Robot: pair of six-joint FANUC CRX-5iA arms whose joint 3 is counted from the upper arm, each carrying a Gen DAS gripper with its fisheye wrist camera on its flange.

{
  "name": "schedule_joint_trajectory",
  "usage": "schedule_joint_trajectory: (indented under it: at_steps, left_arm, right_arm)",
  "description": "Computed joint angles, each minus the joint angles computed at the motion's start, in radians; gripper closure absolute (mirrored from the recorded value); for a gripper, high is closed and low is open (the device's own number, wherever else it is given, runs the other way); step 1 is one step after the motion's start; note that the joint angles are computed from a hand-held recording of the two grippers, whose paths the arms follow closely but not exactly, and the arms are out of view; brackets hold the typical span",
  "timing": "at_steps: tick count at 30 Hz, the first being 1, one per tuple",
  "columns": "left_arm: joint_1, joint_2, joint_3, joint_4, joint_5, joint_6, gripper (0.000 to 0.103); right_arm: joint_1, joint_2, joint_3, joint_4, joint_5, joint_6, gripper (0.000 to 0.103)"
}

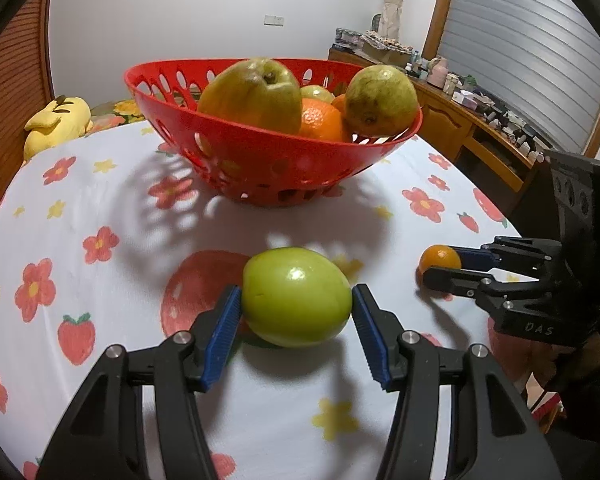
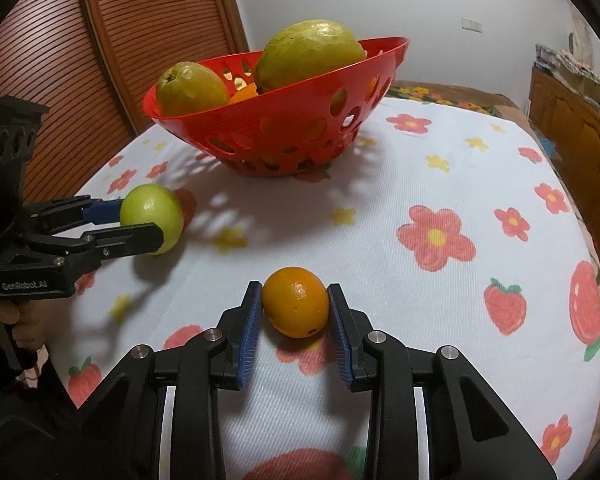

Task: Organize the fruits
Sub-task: 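Grasp the green apple with the left gripper while the right grasps the small orange, then lift the apple and orange and carry them over the basket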

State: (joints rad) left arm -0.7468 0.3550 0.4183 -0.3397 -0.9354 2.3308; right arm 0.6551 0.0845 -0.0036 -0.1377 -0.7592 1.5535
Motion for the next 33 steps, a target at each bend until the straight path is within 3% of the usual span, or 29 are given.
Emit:
schedule_joint_trajectory:
  at_steps: [17, 33]
  left_arm:
    - [-0.012, -0.074, -0.043, -0.083, 0.018, 0.084, 0.047]
    - [-0.016, -0.123, 0.034, -0.207, -0.019, 0.076, 0.047]
  right_arm:
    - [0.010, -0.019, 0.006, -0.012, 0.005, 0.045, 0.072]
    - [0.023, -0.035, 0.127, 0.031, 0.025, 0.092, 0.072]
